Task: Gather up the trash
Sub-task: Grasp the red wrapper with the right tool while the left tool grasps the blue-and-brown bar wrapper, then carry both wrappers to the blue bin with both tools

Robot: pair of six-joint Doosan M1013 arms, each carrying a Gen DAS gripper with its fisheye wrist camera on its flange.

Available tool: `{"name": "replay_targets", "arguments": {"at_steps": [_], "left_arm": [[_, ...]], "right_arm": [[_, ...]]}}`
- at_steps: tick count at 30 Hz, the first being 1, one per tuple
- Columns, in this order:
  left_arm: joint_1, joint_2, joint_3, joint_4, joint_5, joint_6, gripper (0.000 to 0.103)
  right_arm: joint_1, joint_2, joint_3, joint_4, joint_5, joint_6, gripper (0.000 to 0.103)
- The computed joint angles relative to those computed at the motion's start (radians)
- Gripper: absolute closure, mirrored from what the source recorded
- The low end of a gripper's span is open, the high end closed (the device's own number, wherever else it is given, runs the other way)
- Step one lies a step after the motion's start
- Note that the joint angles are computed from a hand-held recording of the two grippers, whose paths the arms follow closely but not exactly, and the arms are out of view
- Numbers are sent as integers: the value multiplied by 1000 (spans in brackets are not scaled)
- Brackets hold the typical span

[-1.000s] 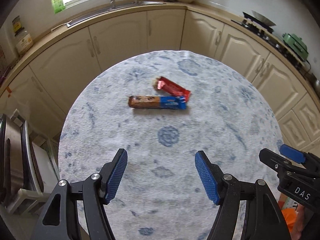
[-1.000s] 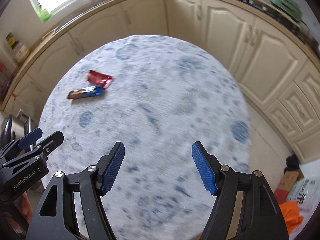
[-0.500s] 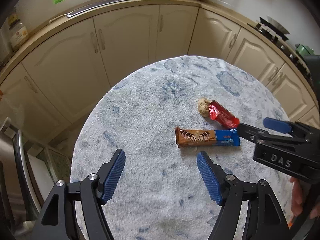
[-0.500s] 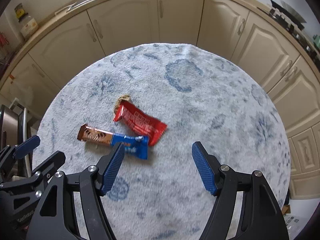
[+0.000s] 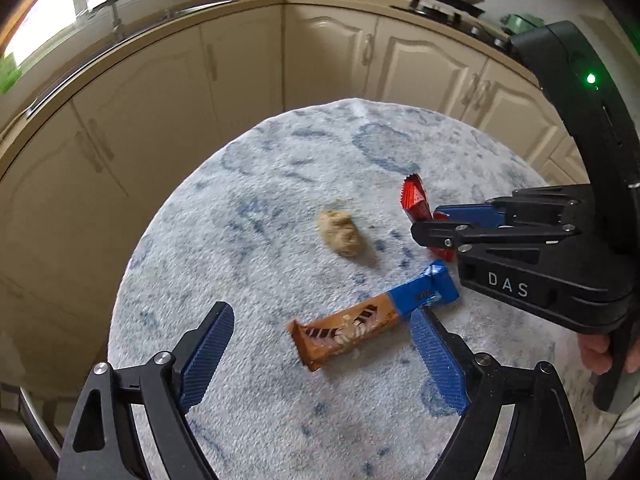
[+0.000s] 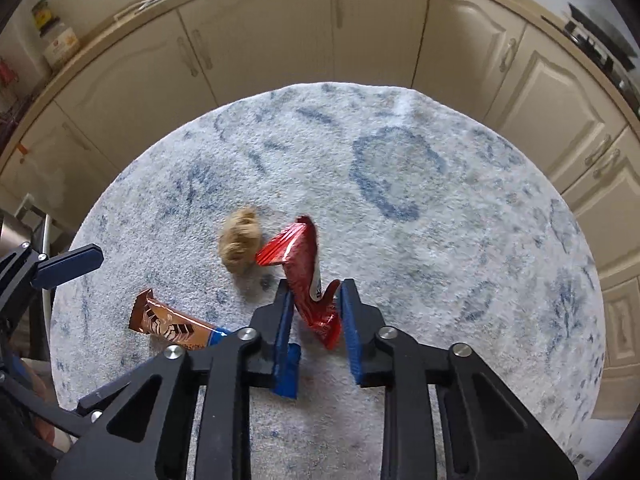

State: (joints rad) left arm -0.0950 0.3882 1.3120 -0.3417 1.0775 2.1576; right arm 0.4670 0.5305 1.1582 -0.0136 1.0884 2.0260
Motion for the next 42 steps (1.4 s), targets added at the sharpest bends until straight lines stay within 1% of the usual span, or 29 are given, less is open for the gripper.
{"name": "replay_targets", "arguments": {"at_steps": [2,3,5,6,7,8,9,11,12,13,14,17,20,22,25,29,30,36,42], "left_arm": [[-8,14,-13,-23,31,77,16],[-15,18,-13,-25,31,105,16],[-30,22,-6,-18,21,169,20],[-40,25,-3,6,15,181,27],[-53,31,-5,40,19,173,37],[-58,43,-13,54,43,165,37],[-53,39,-5,16,21,176,47],[-51,43,-13,7,36,200,63],[-51,42,-15,12,40,188,80],[-51,46,-23,17,54,164,88],[-50,47,-24,22,64,141,88],[-52,27,-1,46,57,90,89],[-48,-3,26,24,88,50,89],[-47,-23,44,23,92,22,89],[-54,-65,89,55,66,-25,89],[-63,-111,128,51,62,-63,89],[-70,-124,140,57,53,-73,89],[-105,-173,166,60,57,-100,89],[-165,-211,180,59,59,-116,89]], "right_arm": [[-10,-26,40,22,-16,31,86],[-15,-41,65,36,-22,52,86],[-21,-68,108,48,-43,91,86],[-24,-87,136,56,-53,120,86],[-26,-101,157,63,-60,137,86],[-27,-109,164,67,-56,152,86],[-28,-121,178,77,-60,170,86],[-25,-149,214,78,-69,210,86],[-21,-160,228,71,-69,233,86],[-20,-168,240,72,-71,249,86],[-19,-176,251,79,-77,259,86],[-15,-194,276,82,-91,283,86],[-12,-209,298,103,-103,287,86],[-10,-218,309,110,-107,286,86],[-8,-240,331,120,-115,286,86],[-5,-273,360,124,-125,284,86],[-5,-281,367,128,-127,281,86],[-11,-344,423,122,-144,286,86],[-36,-427,505,105,-169,324,86]]}}
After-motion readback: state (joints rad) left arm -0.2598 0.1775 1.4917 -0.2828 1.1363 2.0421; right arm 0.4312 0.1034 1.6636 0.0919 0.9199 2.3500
